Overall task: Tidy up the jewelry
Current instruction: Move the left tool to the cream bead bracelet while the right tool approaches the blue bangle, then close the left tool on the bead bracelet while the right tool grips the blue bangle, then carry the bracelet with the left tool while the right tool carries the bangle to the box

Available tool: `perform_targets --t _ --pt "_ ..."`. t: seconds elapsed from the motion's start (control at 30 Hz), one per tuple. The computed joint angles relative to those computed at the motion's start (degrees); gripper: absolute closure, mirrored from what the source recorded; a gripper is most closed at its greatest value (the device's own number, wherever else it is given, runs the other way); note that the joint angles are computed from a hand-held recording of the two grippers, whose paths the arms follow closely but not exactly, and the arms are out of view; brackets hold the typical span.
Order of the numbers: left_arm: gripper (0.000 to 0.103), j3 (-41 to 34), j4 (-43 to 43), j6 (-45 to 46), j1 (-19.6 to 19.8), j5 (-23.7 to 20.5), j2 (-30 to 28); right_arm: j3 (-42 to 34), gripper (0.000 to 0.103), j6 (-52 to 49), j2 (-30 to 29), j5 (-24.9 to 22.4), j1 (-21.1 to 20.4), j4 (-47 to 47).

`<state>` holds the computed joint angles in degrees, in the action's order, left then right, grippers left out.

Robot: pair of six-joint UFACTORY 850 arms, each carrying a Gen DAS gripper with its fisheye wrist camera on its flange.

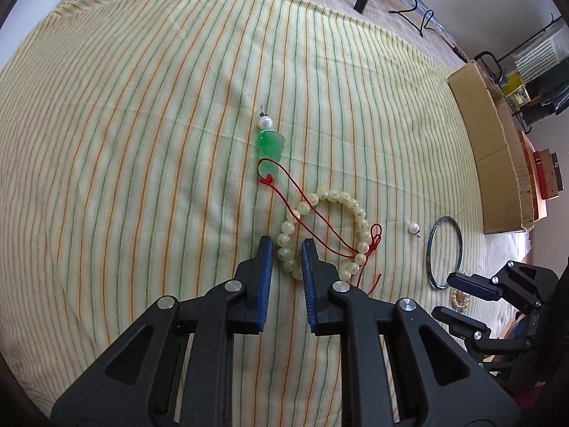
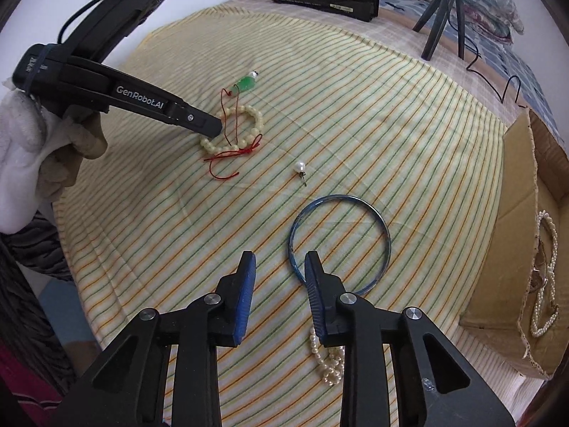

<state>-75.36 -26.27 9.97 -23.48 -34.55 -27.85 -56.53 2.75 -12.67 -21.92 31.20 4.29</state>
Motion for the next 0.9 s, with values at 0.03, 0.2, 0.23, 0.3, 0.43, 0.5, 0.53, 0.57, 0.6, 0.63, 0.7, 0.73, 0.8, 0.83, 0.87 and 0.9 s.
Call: perform_targets --t 0.03,0.2,0.23,0.3,0.43,0.5,0.53,0.57,0.6,0.63,0.7,0.73,0.8,0.83,0.87,0.9 --pt "0.088 -0.03 0.82 -0.52 -0.25 0.25 -0.03 -0.24 0.078 -0.50 -0.43 -0.18 -0.11 0.49" --pt "0.092 0.43 3.39 -1.30 -1.15 2.73 0.04 -1.69 0.081 0.47 -2.66 -0.95 0.01 -0.74" --pt "0.095 0.52 3.98 -1.65 -1.29 3.22 0.06 -2.07 0.083 1.66 -3.07 -1.14 0.25 -2.30" --pt "0.096 0.45 3.21 -1.46 -1.32 3.55 -0.06 -2.82 0.092 5.07 -3.68 -1.66 0.97 -7.21" --pt "0.098 0.79 1.38 -0.36 -0.97 3.83 0.36 -3.49 0.100 8.15 -4.05 -2.05 1.42 -10.27" --pt "0.098 1.04 0.18 0.29 -0.65 3.88 0.77 -3.41 0.100 8.44 -3.73 -1.86 1.48 -10.51" --pt "0.098 1.27 -0.23 0.64 -0.47 3.92 1.11 -3.19 0.100 8.22 -3.34 -1.65 1.43 -10.15" --pt "0.098 1.80 -0.95 1.34 -0.20 4.08 1.79 -2.91 0.100 7.84 -2.86 -1.32 1.33 -9.57" --pt "0.098 2.13 -1.68 1.87 -0.05 4.17 2.28 -2.69 0.100 7.93 -2.40 -1.10 1.27 -9.47" --pt "0.098 2.48 -2.88 2.69 0.17 4.22 2.82 -2.33 0.100 8.88 -1.70 -0.80 1.27 -10.25" --pt "0.098 3.04 -5.07 4.30 0.56 4.41 3.96 -1.73 0.100 9.95 -0.39 -0.19 1.15 -10.94" --pt "0.098 3.50 -6.49 5.47 0.79 4.53 4.81 -1.56 0.100 10.62 0.29 0.08 1.04 -11.23" --pt "0.098 4.07 -9.23 7.54 1.16 4.43 6.11 -0.98 0.101 13.20 1.82 0.54 1.18 -13.05" --pt "0.098 4.47 -10.63 8.68 1.38 4.44 6.90 -0.78 0.101 14.34 2.58 0.85 1.12 -13.86" --pt "0.098 4.88 -11.91 9.66 1.57 4.46 7.66 -0.56 0.101 15.65 3.24 1.18 1.08 -14.87" --pt "0.098 5.12 -13.32 10.84 1.68 4.49 8.37 -0.40 0.101 16.56 3.91 1.53 1.02 -15.49"
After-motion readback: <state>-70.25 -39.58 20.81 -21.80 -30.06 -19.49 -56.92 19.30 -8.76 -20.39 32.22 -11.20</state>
